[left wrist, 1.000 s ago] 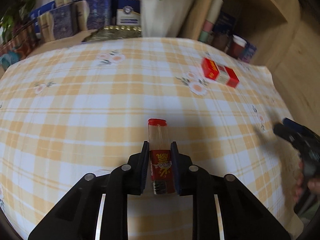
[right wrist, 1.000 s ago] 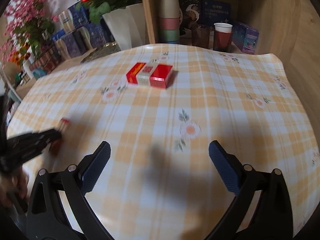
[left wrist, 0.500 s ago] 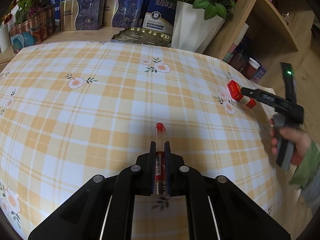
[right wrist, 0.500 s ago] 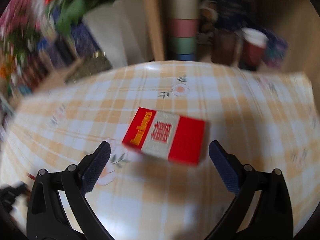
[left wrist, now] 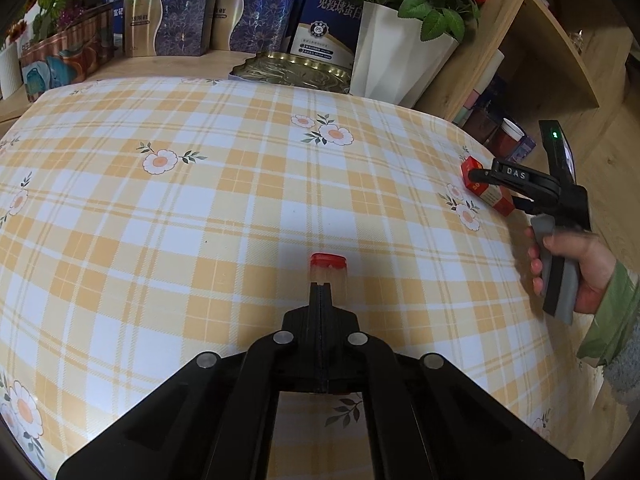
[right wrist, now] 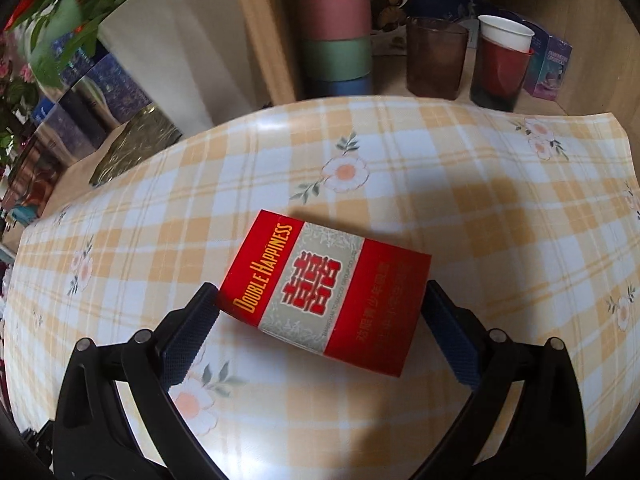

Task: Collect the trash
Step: 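Grasp the red Double Happiness cigarette box with the right gripper while the left holds the lighter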

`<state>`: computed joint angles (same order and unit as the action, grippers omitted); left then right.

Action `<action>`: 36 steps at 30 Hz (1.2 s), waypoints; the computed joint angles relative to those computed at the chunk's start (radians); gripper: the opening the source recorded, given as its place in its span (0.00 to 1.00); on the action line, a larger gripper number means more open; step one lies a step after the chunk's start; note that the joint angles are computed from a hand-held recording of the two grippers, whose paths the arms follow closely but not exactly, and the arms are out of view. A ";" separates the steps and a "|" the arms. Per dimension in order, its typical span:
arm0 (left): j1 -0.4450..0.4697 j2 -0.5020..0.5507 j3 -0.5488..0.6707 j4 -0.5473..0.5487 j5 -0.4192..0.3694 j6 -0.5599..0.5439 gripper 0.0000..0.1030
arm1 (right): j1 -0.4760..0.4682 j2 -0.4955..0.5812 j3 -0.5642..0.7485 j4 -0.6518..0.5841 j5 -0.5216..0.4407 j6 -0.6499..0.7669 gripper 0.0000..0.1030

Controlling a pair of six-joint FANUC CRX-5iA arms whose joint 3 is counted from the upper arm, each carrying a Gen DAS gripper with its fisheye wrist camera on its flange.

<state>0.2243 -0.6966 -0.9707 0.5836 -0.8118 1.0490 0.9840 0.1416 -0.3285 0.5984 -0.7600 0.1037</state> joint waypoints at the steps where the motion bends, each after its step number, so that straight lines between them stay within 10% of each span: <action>1: 0.002 0.002 0.005 -0.007 -0.005 0.013 0.05 | 0.012 -0.008 0.002 -0.029 0.008 0.032 0.95; 4: 0.009 -0.003 0.000 0.008 -0.014 0.016 0.28 | 0.049 -0.014 0.032 -0.121 -0.027 0.091 0.95; 8: -0.012 -0.023 -0.001 -0.005 -0.006 0.020 0.29 | 0.070 -0.051 0.060 -0.254 -0.040 0.183 0.94; 14: -0.038 -0.017 0.010 -0.023 0.000 0.041 0.30 | 0.089 -0.012 0.086 -0.096 -0.169 0.363 0.94; 20: -0.053 -0.002 0.013 -0.034 0.012 0.061 0.39 | 0.039 -0.002 0.031 -0.028 -0.067 0.351 0.94; 24: -0.080 0.011 0.020 -0.061 0.035 0.079 0.40 | 0.034 0.004 0.019 -0.046 -0.027 0.349 0.91; 26: -0.095 0.024 0.026 -0.080 0.053 0.091 0.40 | 0.044 -0.015 -0.012 -0.019 0.017 0.332 0.64; 28: -0.115 0.041 0.038 -0.119 0.074 0.111 0.40 | 0.061 -0.021 -0.023 0.001 0.006 0.302 0.59; 36: -0.193 0.030 0.061 -0.294 0.138 0.101 0.21 | 0.131 -0.127 -0.153 0.080 0.090 0.100 0.57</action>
<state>0.0309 -0.6667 -0.9096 0.2899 -0.6740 1.1499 1.1155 0.0147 -0.4813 0.6786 -0.6697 0.2032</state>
